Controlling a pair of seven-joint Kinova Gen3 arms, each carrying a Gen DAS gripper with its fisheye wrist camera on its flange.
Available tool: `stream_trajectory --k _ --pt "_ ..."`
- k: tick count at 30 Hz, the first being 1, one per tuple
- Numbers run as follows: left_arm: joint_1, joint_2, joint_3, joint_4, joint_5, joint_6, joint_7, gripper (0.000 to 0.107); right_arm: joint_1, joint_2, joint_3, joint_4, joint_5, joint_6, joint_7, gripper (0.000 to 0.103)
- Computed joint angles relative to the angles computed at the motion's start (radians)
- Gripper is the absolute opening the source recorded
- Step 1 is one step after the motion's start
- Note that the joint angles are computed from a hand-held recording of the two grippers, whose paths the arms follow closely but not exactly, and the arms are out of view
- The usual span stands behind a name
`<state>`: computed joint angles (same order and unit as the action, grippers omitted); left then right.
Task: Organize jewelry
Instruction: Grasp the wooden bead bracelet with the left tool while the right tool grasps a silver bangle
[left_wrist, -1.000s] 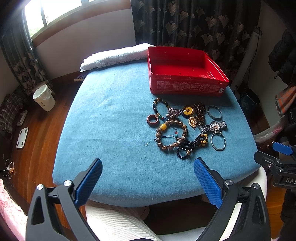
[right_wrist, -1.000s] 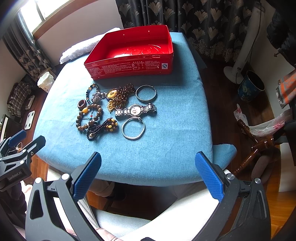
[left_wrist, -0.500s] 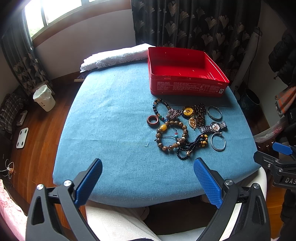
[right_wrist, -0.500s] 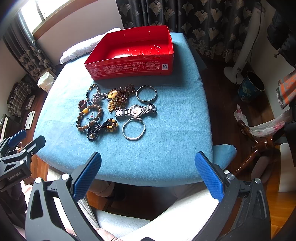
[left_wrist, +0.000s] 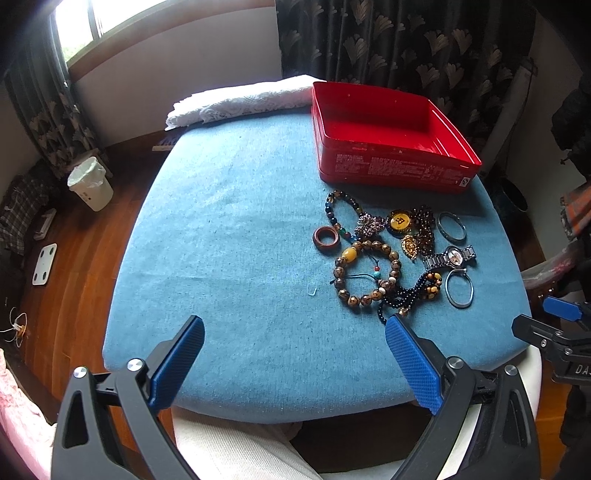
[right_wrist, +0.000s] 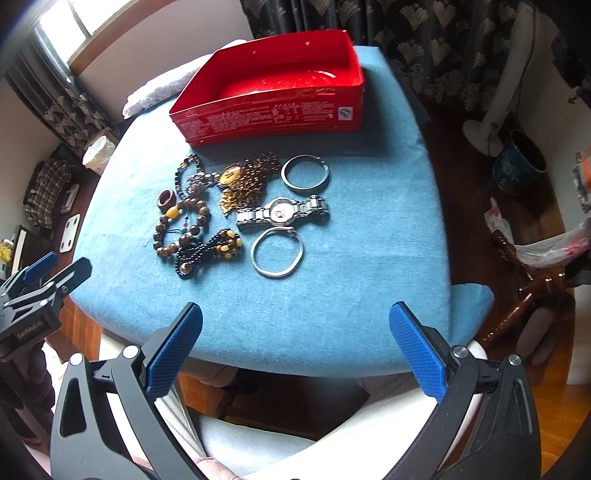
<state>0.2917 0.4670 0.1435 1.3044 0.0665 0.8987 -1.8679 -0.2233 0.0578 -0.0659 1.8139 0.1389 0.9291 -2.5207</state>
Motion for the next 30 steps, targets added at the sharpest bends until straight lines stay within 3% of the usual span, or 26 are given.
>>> stream_trajectory --k 4,8,11,22,28,30 --pt "0.002 0.028 0.007 -0.021 0.007 0.005 -0.014 0.093 0.017 0.027 0.008 -0.003 -0.042 -0.031 0.062 0.096" --pt "0.016 0.074 0.005 -0.071 0.004 0.038 -0.009 0.085 0.043 0.065 0.019 -0.016 -0.100 -0.047 0.142 0.074" --pt "0.024 0.114 0.004 -0.114 0.002 0.063 -0.006 0.079 0.054 0.094 0.024 -0.028 -0.128 -0.049 0.187 0.073" --pt "0.059 0.224 -0.004 -0.251 -0.015 0.144 -0.010 0.076 0.108 0.188 0.036 -0.070 -0.228 -0.041 0.339 0.063" --pt "0.071 0.262 -0.003 -0.304 -0.012 0.178 -0.022 0.075 0.089 0.206 0.045 -0.098 -0.201 -0.013 0.335 0.059" --pt "0.075 0.276 -0.004 -0.323 -0.010 0.196 -0.023 0.073 0.072 0.216 0.048 -0.113 -0.172 0.004 0.323 0.050"
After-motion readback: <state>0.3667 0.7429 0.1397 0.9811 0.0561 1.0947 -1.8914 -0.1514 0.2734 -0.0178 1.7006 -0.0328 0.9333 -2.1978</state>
